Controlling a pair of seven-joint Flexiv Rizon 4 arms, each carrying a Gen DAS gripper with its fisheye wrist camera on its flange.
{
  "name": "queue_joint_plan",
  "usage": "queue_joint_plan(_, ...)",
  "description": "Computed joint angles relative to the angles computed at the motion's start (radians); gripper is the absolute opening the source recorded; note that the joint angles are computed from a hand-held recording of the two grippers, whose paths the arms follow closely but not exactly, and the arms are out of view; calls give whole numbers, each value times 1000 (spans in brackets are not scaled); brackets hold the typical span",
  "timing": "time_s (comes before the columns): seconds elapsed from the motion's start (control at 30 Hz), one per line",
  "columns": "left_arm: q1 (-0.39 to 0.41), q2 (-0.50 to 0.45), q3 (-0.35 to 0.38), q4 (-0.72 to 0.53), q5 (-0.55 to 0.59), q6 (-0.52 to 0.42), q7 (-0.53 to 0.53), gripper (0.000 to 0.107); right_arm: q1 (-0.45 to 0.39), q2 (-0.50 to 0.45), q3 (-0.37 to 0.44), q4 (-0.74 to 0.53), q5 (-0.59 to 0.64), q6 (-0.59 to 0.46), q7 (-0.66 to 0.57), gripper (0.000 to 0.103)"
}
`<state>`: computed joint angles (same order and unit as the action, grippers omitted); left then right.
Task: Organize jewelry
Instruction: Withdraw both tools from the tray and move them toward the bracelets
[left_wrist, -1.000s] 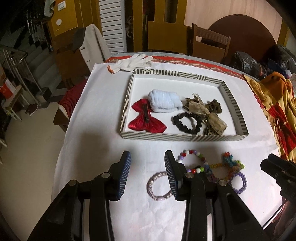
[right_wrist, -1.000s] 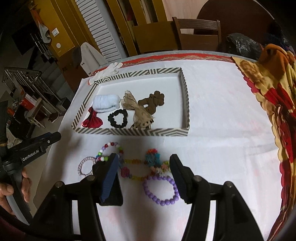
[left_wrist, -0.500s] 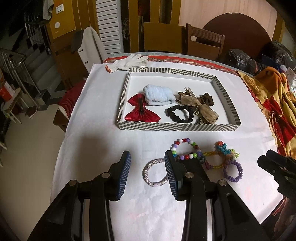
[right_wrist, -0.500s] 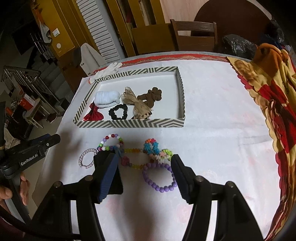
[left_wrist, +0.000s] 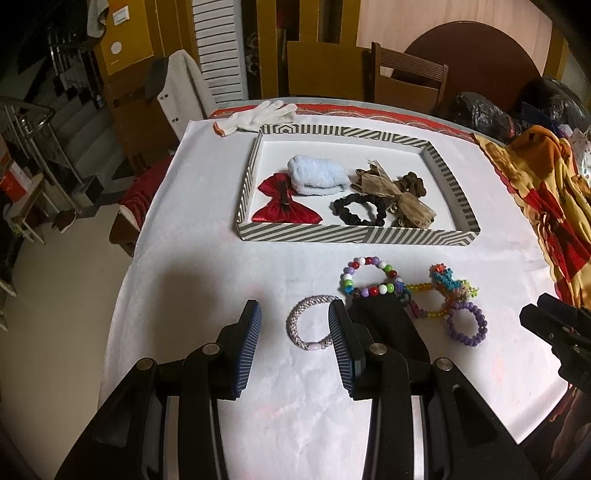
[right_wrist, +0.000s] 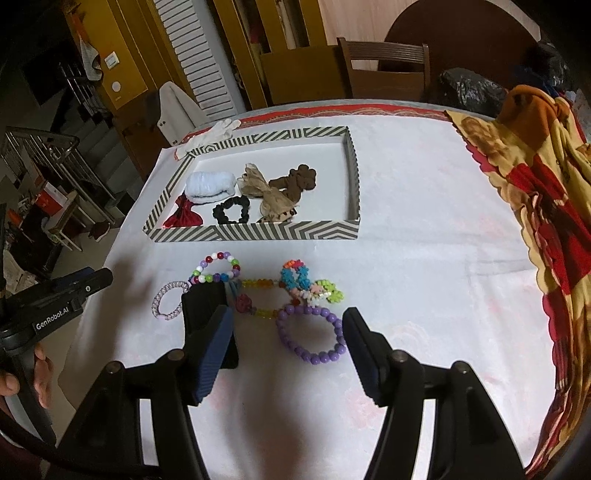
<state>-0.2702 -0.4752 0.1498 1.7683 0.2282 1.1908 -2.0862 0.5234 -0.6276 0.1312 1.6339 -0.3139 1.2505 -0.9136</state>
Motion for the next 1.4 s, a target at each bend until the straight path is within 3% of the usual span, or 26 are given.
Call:
queue_joint_plan(1.03, -3, -2, -13, 12, -13, -1, 6, 32, -4, 2, 19, 14, 18, -16, -22, 66)
queue_joint_plan(1.27, 29, -2, -35, 34, -53, 22, 45, 32, -5, -7, 23, 3, 27, -27, -27, 66)
queue_joint_plan(1.4, 85, 0, -79, 73, -138, 60, 113, 32, -8, -13, 22, 0, 33, -34, -29, 66)
